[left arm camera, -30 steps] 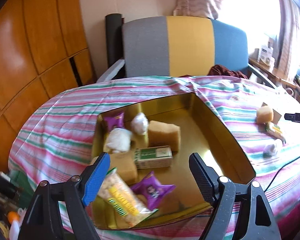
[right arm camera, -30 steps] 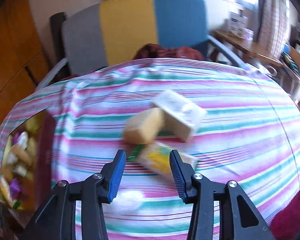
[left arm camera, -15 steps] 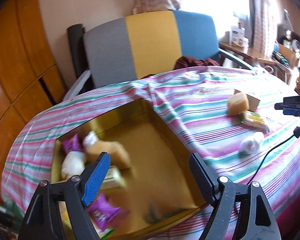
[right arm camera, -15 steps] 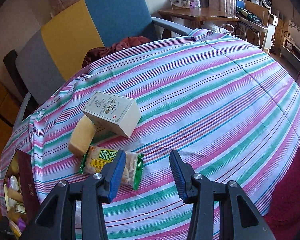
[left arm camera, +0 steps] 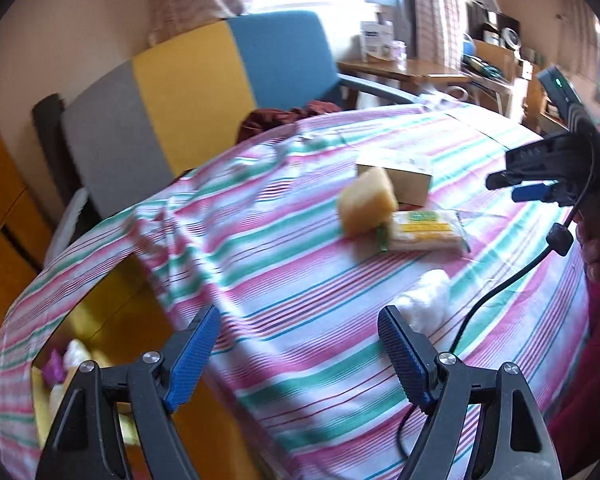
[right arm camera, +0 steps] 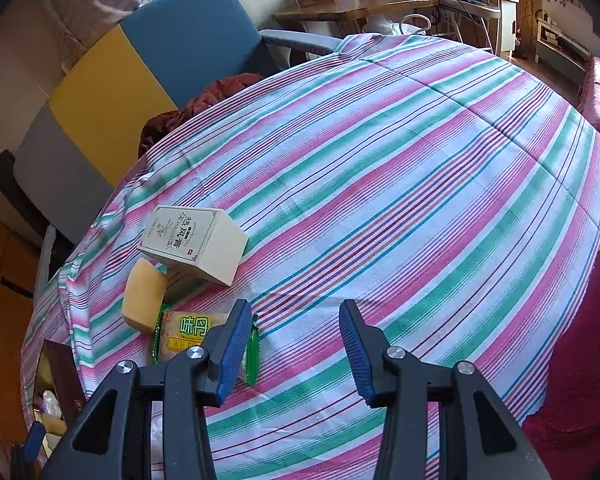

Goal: Organize objects
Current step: 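Move both tools back from the tray toward the remaining items on the tablecloth, then grasp the clear plastic-wrapped bundle with the left gripper while the right gripper grasps the WEIDAN cracker pack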

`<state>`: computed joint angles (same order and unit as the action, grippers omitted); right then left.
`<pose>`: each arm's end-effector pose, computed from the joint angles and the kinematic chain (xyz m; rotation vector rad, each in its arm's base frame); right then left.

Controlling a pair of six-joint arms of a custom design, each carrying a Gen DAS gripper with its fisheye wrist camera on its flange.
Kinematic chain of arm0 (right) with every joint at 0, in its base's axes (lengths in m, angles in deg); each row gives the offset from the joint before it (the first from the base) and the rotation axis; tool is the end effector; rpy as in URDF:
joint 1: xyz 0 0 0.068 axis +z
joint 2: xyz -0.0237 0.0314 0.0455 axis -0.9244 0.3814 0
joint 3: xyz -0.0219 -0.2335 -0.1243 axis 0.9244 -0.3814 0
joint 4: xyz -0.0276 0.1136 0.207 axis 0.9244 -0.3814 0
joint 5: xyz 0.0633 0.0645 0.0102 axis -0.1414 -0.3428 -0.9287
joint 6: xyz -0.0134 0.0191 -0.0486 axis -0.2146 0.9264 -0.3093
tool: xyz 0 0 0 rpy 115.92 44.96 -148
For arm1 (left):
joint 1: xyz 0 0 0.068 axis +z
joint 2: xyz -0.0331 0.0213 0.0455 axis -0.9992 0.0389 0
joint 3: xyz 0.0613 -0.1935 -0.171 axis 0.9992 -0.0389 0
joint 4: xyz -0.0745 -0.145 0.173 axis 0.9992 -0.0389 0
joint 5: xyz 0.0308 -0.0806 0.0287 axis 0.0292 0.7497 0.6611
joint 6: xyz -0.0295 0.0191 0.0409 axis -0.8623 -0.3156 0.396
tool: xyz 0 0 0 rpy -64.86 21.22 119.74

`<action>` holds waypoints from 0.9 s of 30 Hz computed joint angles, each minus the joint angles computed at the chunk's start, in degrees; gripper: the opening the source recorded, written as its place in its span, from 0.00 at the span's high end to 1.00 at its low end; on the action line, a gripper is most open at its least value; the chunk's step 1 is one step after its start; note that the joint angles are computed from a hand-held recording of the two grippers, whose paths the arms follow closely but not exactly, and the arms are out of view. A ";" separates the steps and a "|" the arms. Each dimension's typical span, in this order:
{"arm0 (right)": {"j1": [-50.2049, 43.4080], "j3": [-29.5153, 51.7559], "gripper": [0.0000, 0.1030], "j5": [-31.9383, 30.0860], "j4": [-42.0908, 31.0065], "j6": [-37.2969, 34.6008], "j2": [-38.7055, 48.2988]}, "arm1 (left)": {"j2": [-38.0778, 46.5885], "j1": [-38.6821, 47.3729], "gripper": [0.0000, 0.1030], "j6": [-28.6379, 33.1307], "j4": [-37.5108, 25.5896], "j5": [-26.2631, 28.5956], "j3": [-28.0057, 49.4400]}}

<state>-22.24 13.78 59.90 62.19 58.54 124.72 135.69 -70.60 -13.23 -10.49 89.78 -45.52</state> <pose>0.1803 0.1599 0.1065 1.0391 2.3673 0.1680 0.2281 0.0509 0.1026 0.9697 2.2064 -0.1669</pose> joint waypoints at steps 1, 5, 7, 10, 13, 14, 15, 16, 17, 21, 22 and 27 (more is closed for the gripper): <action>0.10 -0.13 0.55 -0.02 0.24 -0.07 -0.13 | 0.84 -1.82 0.21 -0.42 0.08 -0.66 0.09; -0.11 -0.60 0.55 -0.72 1.50 -0.59 -0.22 | 4.20 -8.93 0.21 -2.28 2.61 -2.65 -0.53; -0.31 -0.95 0.55 -1.09 2.33 -0.83 -0.23 | 6.25 -12.33 0.21 -3.34 4.21 -3.72 -0.69; -0.57 -1.41 0.55 -1.52 3.39 -1.07 -0.22 | 10.17 -17.31 0.23 -5.49 8.30 -6.18 -0.94; -1.38 -1.79 0.55 -2.50 4.40 -1.73 0.18 | 14.12 -19.37 0.23 -7.21 7.38 -6.67 1.48; -1.58 -1.92 0.55 -2.71 4.68 -1.90 0.25 | 15.19 -19.86 0.26 -7.93 6.61 -6.39 2.29; -1.69 -1.81 0.55 -2.78 4.53 -2.06 0.40 | 16.05 -20.13 0.31 -8.40 6.52 -5.86 2.62; -1.90 -2.00 0.55 -3.00 5.03 -2.49 0.36 | 16.64 -20.29 0.53 -8.80 7.12 -5.71 2.50; -2.00 -2.32 0.55 -3.15 5.71 -2.78 0.26 | 17.22 -20.46 0.73 -9.58 8.09 -6.49 2.20; -2.33 -2.14 0.55 -3.74 6.86 -4.09 0.87 | 17.89 -16.71 0.73 -9.62 7.29 -4.39 2.30; -2.37 -1.87 0.55 -3.91 6.92 -4.53 1.13 | 17.70 -15.84 0.73 -9.16 7.11 -4.11 2.10; -2.41 -0.24 0.55 -5.10 7.63 -7.20 2.97 | 17.63 -10.67 0.73 -7.07 8.46 -2.91 0.63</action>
<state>-24.65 13.54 54.80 69.81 51.35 127.69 153.32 -81.27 -20.31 -2.03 86.88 -44.89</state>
